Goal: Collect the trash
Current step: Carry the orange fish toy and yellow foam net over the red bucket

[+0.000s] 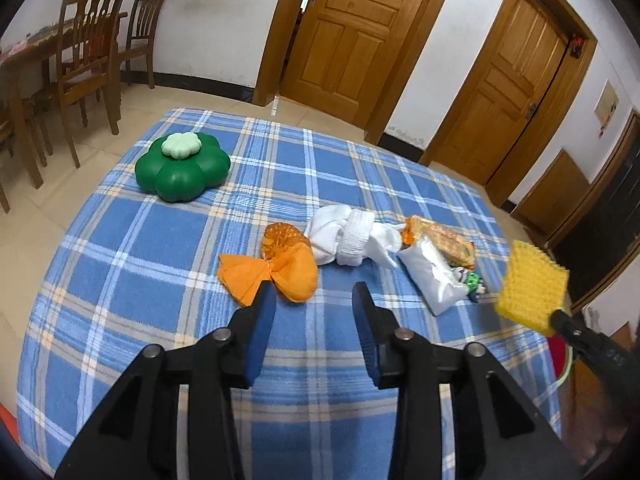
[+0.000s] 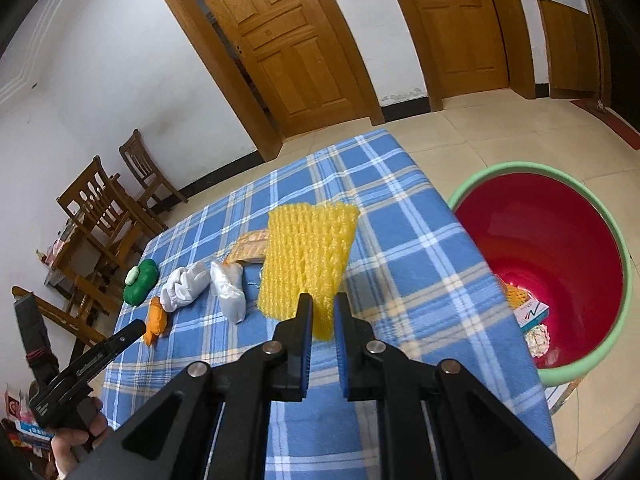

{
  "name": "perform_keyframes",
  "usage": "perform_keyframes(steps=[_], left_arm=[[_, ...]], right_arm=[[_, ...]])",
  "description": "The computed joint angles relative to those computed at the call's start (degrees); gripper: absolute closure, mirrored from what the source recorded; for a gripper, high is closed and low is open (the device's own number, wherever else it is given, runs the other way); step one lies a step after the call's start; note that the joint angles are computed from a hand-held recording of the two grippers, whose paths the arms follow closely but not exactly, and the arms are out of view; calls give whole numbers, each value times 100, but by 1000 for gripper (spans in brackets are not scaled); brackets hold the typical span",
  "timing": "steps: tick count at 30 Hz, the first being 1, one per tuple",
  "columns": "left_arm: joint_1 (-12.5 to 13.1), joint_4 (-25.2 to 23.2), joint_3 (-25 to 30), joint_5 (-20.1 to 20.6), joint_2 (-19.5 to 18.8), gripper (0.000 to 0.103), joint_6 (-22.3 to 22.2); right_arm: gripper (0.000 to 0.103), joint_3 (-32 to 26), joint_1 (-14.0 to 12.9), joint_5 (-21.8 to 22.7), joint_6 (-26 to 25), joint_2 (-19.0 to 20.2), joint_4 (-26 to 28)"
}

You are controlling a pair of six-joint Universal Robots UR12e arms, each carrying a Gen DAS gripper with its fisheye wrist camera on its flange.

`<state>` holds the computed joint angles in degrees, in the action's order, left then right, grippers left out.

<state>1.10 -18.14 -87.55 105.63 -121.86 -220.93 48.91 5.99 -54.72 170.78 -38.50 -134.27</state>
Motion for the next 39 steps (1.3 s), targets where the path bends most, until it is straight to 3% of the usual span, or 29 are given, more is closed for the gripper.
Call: perform_keyframes(steps=[3,13,21,24,39], left_arm=[[21,-237,122,47,-69,57,35],[86,-588,323,147,-238,57,44],[80,-428,264,169,-255,73,132],[82,-231,185,85,-213,87,82],[-60,311,43,-111,-12,88,227]], right_arm=[[91,6,-15,-13,37,3,17],[91,-40,-46,11,58,39,111],[91,-17,-97,106,129,26,152],[91,37,-118,128,167,-8,68],[91,379,-257,313,441,-211,-465]])
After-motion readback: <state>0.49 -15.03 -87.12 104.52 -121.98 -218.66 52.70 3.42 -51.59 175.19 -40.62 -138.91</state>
